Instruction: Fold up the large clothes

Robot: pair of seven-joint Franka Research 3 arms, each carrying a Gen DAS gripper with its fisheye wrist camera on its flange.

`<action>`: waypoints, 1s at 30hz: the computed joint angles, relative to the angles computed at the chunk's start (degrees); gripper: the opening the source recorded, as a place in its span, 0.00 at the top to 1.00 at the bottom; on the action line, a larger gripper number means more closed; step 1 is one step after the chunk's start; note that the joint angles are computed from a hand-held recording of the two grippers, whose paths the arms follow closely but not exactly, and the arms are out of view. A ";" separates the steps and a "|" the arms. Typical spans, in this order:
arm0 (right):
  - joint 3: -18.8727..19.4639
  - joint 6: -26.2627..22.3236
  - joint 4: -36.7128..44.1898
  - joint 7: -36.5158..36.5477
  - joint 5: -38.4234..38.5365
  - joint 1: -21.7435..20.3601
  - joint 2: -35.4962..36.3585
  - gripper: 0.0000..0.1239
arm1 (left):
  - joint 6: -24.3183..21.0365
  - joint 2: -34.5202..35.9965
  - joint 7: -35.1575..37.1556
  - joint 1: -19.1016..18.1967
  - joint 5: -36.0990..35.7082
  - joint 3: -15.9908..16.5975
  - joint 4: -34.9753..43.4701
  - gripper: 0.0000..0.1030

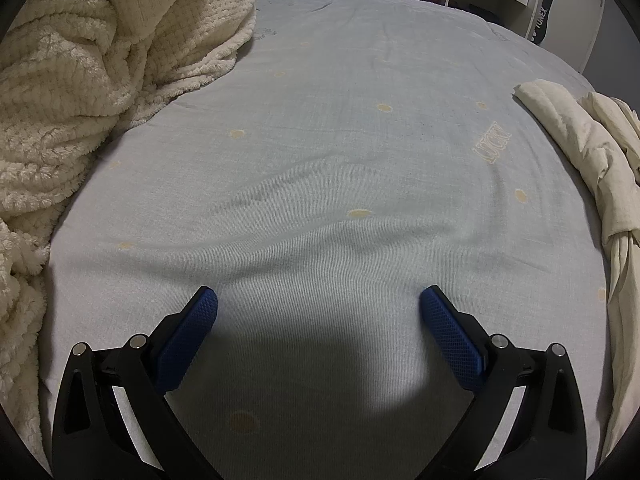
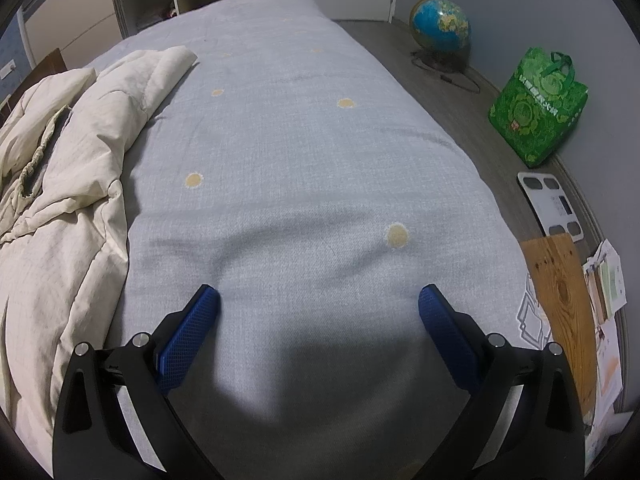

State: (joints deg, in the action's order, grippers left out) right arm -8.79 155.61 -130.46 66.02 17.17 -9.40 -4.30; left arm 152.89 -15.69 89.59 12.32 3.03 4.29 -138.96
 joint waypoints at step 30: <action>7.91 -0.28 -13.35 3.31 -0.10 12.03 -31.88 0.22 | -7.30 -16.77 -16.90 -22.97 10.34 -14.39 5.75 0.06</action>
State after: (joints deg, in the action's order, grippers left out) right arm -0.88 155.33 -143.81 69.33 17.07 2.63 -36.18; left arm 145.60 -32.46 72.68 -10.65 13.38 -10.10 -133.21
